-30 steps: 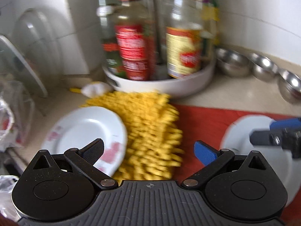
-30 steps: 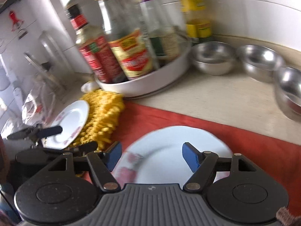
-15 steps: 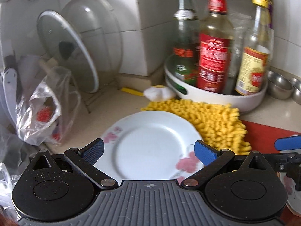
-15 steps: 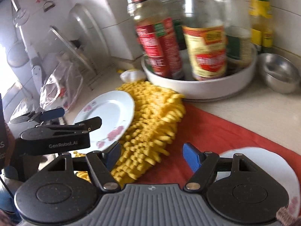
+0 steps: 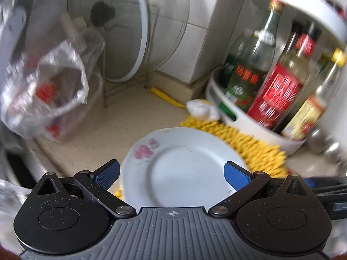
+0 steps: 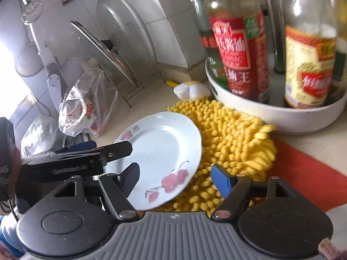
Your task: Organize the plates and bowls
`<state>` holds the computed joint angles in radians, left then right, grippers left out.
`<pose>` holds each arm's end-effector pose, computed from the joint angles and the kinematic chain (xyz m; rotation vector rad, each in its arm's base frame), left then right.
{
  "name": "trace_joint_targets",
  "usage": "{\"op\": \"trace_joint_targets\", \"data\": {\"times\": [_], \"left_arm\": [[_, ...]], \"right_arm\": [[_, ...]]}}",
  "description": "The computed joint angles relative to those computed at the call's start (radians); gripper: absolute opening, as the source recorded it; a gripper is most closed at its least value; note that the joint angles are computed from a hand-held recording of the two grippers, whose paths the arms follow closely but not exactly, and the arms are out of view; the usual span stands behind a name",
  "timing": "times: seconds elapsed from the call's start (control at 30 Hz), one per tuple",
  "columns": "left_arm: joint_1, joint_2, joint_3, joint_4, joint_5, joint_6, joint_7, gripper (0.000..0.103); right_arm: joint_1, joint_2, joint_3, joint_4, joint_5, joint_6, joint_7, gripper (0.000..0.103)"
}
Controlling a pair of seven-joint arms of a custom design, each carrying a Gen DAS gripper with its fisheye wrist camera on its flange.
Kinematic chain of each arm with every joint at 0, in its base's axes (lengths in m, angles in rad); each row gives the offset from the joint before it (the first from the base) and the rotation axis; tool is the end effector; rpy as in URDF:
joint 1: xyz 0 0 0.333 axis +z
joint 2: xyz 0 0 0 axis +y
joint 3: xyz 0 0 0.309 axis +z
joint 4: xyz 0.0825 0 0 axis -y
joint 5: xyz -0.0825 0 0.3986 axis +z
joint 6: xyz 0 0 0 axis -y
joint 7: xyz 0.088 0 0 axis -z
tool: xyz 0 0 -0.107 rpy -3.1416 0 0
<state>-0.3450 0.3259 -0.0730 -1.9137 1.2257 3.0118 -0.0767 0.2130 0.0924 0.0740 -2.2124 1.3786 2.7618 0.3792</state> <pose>0.5662 -0.3235 0.3657 -1.8733 1.7345 -1.0441 0.5539 0.1202 0.3447 -1.8329 1.4064 -0.1111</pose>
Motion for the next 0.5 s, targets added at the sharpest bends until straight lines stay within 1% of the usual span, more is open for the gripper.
{"op": "trace_joint_targets", "data": {"times": [0.03, 0.1, 0.17, 0.2, 0.23, 0.3, 0.33, 0.37, 0.4, 0.47, 0.5], "left_arm": [[0.004, 0.007, 0.016, 0.001, 0.026, 0.048, -0.042, 0.103], [0.009, 0.021, 0.035, 0.005, 0.05, 0.098, -0.077, 0.103], [0.024, 0.041, 0.041, 0.008, 0.033, 0.15, -0.081, 0.103], [0.054, 0.053, 0.02, 0.002, -0.016, 0.185, -0.04, 0.103], [0.069, 0.062, 0.011, -0.003, -0.052, 0.208, -0.016, 0.103], [0.099, 0.072, -0.015, -0.015, -0.117, 0.223, 0.029, 0.103], [0.144, 0.082, -0.061, -0.021, -0.159, 0.23, 0.073, 0.103], [0.161, 0.092, -0.075, -0.023, -0.181, 0.254, 0.09, 0.103], [0.161, 0.1, -0.071, -0.022, -0.194, 0.277, 0.099, 0.103], [0.148, 0.111, -0.059, -0.014, -0.211, 0.293, 0.128, 0.103], [0.157, 0.12, -0.071, -0.007, -0.219, 0.301, 0.149, 0.103]], "right_arm": [[0.001, 0.015, 0.0, 0.014, -0.009, -0.008, 0.018, 0.069], [0.001, 0.034, 0.005, 0.032, -0.002, -0.012, 0.021, 0.069], [-0.002, 0.048, 0.011, 0.046, 0.012, -0.023, 0.006, 0.069], [-0.003, 0.057, 0.012, 0.054, 0.007, -0.034, 0.008, 0.069], [-0.005, 0.067, 0.013, 0.063, -0.001, -0.042, 0.015, 0.069], [-0.004, 0.086, 0.015, 0.078, -0.028, -0.04, 0.05, 0.07], [-0.005, 0.093, 0.018, 0.083, -0.033, -0.033, 0.058, 0.071], [-0.006, 0.099, 0.02, 0.09, -0.039, -0.031, 0.066, 0.071], [-0.009, 0.102, 0.021, 0.093, -0.044, -0.033, 0.074, 0.071], [-0.017, 0.112, 0.023, 0.104, -0.054, -0.046, 0.088, 0.071], [-0.023, 0.118, 0.023, 0.111, -0.05, -0.058, 0.093, 0.071]]}}
